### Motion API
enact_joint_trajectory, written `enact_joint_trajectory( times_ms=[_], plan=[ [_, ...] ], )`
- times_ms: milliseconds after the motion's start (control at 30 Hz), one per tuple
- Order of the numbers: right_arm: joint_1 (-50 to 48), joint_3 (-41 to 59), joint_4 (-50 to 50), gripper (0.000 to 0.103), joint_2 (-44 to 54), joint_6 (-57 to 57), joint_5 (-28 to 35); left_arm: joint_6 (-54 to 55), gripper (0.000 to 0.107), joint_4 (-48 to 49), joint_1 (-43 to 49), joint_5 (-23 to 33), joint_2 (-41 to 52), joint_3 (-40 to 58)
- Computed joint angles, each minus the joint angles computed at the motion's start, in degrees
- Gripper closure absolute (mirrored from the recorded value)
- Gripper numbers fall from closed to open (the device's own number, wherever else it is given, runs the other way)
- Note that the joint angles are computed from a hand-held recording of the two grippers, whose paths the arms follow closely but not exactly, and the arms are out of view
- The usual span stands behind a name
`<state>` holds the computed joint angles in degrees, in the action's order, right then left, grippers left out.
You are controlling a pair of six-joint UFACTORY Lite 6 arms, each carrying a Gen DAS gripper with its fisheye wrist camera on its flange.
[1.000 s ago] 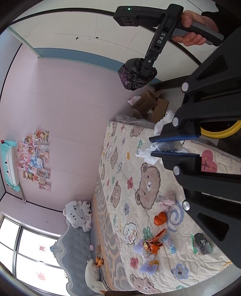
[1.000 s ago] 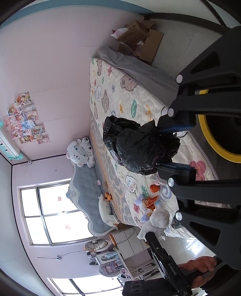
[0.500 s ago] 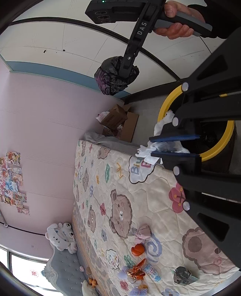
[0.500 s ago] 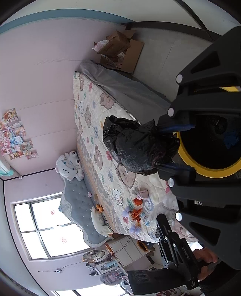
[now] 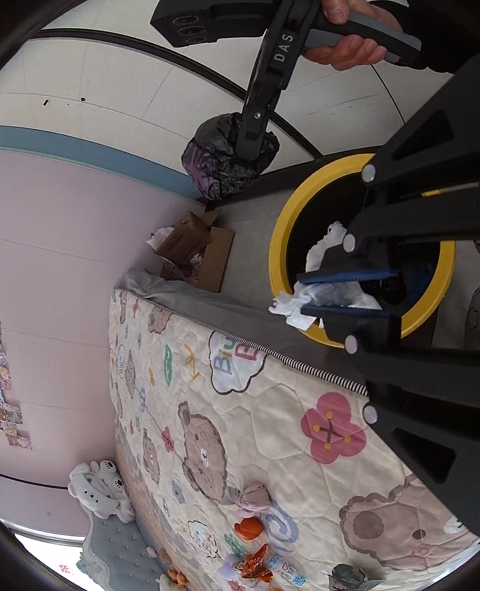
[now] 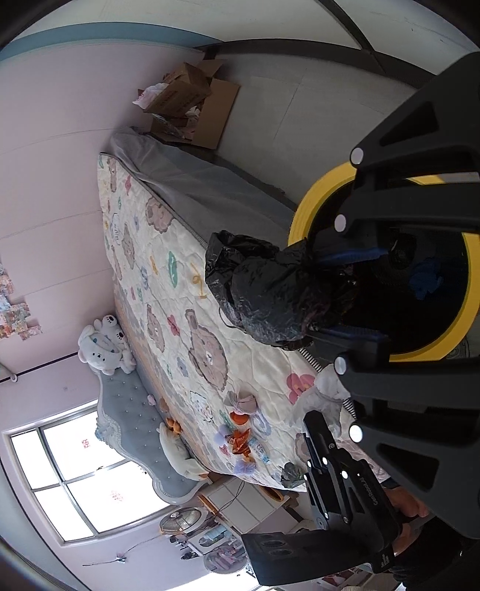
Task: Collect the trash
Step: 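Carry the white tissue and black bag over the bin, then open both tools to drop the tissue and bag into the bin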
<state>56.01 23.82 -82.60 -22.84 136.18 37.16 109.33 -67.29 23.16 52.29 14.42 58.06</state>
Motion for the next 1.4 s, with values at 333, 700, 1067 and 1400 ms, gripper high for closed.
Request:
enact_joint_trajectory(
  times_ms=[333, 700, 1067, 1400],
  plan=[
    [-9.8, 0.0, -14.9, 0.073, 7.8, 12.6, -12.0, -1.2, 0.097, 0.9, -2.7, -2.5, 2.7, -0.3],
    [-11.3, -1.7, -10.2, 0.054, 4.1, 10.4, -10.2, 0.1, 0.060, -0.4, -1.1, -0.7, 1.4, -1.3],
    [-10.9, 2.4, -11.2, 0.053, 5.5, 9.1, -6.1, -0.8, 0.051, -3.0, 4.9, 2.4, 2.9, 5.0],
    [-10.3, 26.6, -17.9, 0.047, 25.2, 4.9, -7.9, -2.5, 0.041, -6.0, 14.5, 5.3, 8.8, 19.3]
  ],
)
